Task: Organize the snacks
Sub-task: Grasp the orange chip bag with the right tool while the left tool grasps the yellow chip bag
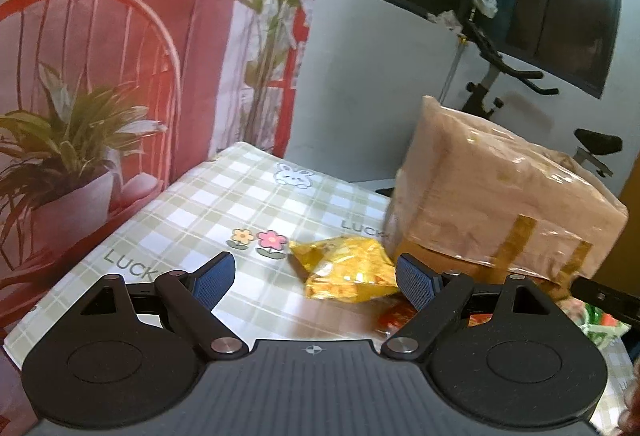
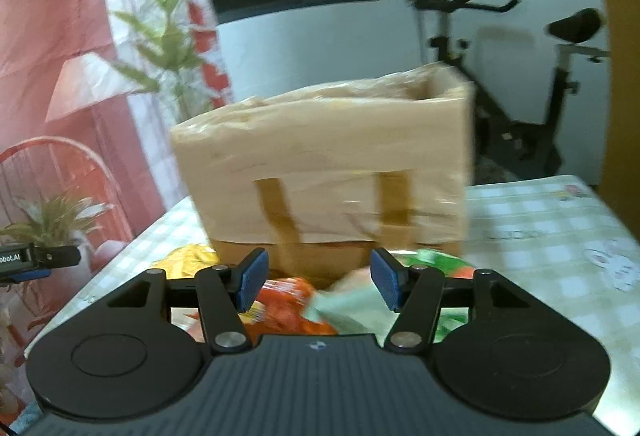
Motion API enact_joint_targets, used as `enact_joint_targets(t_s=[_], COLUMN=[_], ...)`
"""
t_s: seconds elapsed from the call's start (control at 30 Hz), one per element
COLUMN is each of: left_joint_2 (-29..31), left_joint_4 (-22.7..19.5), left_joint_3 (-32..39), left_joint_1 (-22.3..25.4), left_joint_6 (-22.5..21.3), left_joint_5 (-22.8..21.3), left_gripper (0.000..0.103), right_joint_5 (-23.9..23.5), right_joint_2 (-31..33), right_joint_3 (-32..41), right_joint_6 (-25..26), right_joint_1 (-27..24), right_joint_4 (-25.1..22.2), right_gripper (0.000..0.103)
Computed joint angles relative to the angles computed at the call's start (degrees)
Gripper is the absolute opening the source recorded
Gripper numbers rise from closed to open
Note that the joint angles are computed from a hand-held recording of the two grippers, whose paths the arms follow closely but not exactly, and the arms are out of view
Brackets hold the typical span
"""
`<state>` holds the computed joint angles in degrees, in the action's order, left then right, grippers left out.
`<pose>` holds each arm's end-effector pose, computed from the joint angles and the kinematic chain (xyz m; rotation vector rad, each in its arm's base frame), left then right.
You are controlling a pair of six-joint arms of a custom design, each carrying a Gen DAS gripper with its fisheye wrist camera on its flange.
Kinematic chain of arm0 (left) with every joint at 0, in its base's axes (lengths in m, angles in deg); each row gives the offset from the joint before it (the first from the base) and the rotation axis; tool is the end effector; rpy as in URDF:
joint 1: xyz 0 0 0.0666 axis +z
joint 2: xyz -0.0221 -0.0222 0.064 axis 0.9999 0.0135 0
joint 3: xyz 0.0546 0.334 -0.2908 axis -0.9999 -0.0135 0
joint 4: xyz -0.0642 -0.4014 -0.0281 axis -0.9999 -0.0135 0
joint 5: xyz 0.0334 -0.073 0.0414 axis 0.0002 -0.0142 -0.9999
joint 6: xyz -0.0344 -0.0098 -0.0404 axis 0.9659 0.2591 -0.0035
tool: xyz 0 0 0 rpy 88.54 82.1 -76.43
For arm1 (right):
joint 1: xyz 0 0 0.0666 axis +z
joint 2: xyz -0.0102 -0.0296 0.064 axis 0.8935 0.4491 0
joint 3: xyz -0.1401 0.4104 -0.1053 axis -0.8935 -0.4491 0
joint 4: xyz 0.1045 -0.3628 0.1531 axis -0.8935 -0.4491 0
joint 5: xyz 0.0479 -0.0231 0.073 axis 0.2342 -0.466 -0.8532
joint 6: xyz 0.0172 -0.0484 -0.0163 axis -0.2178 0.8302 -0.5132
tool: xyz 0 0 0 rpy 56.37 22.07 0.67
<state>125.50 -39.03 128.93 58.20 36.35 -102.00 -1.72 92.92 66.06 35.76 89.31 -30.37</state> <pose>0.4081 -0.2277 0.5061 -0.2227 2.0988 -0.1276 0.3953 0.1864 0.4862 0.0254 2.0363 0.3809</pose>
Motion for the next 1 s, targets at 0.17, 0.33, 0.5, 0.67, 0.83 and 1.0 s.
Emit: enact_joint_targets(t_s=[0.17,0.33,0.5,0.67,0.83,1.0], left_joint_2=[1.6,3.7,7.5,12.7,19.1,22.3], left_joint_4=[-1.6,-1.8,-2.0,-2.1,-4.6,-7.0], left_joint_3=[1.0,2.2,5.0,9.8,16.3,19.0], left_joint_1=[1.9,3.5,4.6,4.8,5.2,5.3], left_joint_6=[1.7,0.8,-0.9,-3.6,-3.2,-2.3], left_joint_5=[0.6,3.0,6.1,9.9,12.9,13.7], left_gripper=[0.089,0.089,0.089,0.089,0.089,0.09], right_joint_5=[-2.9,0.1,2.3,1.9,-0.8,-1.5], right_joint_2=[7.9,14.6,16.6,15.3,14.4,14.5], right_joint_3=[6.2,11.3,12.3,10.5,9.3,9.7], right_joint_6=[3.2,2.4,3.6,3.0,3.5,5.0], right_joint_1=[1.3,2.6,2.9,2.9,2.1,1.9], right_joint_4=[1.0,-4.5,-8.5,-9.1,-8.0,-8.2], right_gripper=[0.061,0.07,0.082,0.086,0.087,0.087])
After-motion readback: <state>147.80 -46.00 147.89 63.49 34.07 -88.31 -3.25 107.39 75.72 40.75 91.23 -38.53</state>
